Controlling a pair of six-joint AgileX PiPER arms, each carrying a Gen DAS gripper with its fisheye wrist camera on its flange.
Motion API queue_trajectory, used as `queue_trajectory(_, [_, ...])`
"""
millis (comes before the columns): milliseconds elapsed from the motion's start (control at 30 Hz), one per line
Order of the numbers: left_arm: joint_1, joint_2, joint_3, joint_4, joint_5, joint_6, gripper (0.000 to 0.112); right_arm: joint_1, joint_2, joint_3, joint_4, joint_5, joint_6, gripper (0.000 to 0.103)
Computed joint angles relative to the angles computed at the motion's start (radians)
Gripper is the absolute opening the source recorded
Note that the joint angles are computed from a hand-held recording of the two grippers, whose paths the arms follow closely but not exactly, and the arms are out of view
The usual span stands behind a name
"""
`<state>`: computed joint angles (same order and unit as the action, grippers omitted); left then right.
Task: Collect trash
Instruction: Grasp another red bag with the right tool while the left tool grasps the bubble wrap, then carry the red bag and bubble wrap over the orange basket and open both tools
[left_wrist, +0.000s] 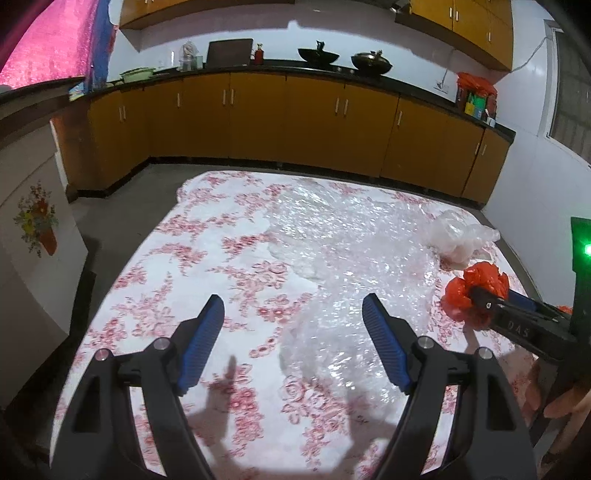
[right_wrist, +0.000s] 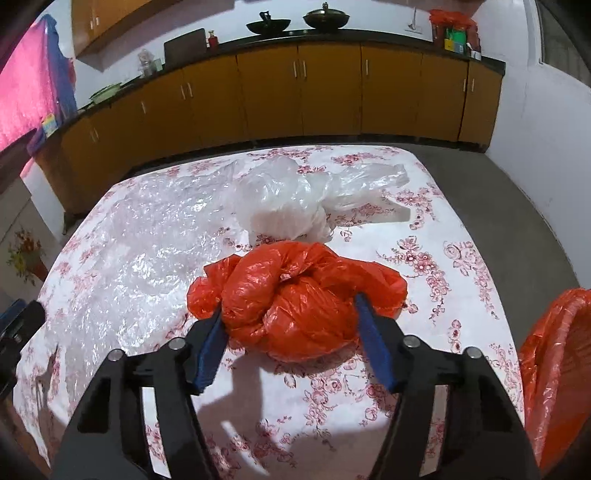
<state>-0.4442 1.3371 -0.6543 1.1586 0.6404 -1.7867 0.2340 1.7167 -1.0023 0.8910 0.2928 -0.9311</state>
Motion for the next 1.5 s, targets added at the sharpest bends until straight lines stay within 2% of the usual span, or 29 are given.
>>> queue_trajectory(167, [0.014,0.073,-0.059,-0.015,-0.06,0.038,0.077,-0.051,-0.045,0.046,0.099,0.052,-0.134,0.056])
queue_trajectory(300, [0.017,0.145,-0.117,-0.049,-0.09,0.096,0.078,-0.102,-0.091,0.088,0.144,0.088,-0.186,0.055])
queue_trajectory(467, [0.052,0.232,-0.187,-0.197,-0.115,0.254,0.077,-0.171,-0.135,0.12,0.164,0.139,-0.212,0.055])
queue_trajectory(500, [0.062,0.242,-0.193,-0.233,-0.13,0.286,0.075,-0.18,-0.142,0.124,0.162,0.145,-0.212,0.055])
queue_trajectory(567, [0.072,0.249,-0.192,-0.266,-0.148,0.317,0.061,-0.203,-0.157,0.13,0.16,0.163,-0.213,0.055])
queue_trajectory(600, [0.073,0.247,-0.187,-0.268,-0.159,0.317,0.058,-0.211,-0.161,0.131,0.159,0.17,-0.212,0.055])
queue_trajectory(667, [0.059,0.242,-0.173,-0.24,-0.165,0.289,0.045,-0.228,-0.17,0.133,0.156,0.184,-0.21,0.055])
queue_trajectory(767, [0.027,0.227,-0.153,-0.198,-0.158,0.252,0.034,-0.246,-0.189,0.145,0.156,0.198,-0.215,0.055])
queue_trajectory(867, [-0.009,0.2,-0.13,-0.177,-0.15,0.225,0.028,-0.265,-0.211,0.162,0.156,0.213,-0.223,0.055])
queue_trajectory(1000, [-0.076,0.142,-0.088,-0.149,-0.113,0.179,0.026,-0.306,-0.252,0.186,0.161,0.249,-0.245,0.055])
queue_trajectory(1167, [-0.189,0.05,-0.066,-0.128,-0.005,0.131,0.026,-0.385,-0.311,0.214,0.168,0.312,-0.279,0.055])
queue_trajectory(1500, [-0.376,-0.039,-0.124,-0.115,0.165,0.094,0.025,-0.603,-0.401,0.225,0.184,0.469,-0.356,0.055])
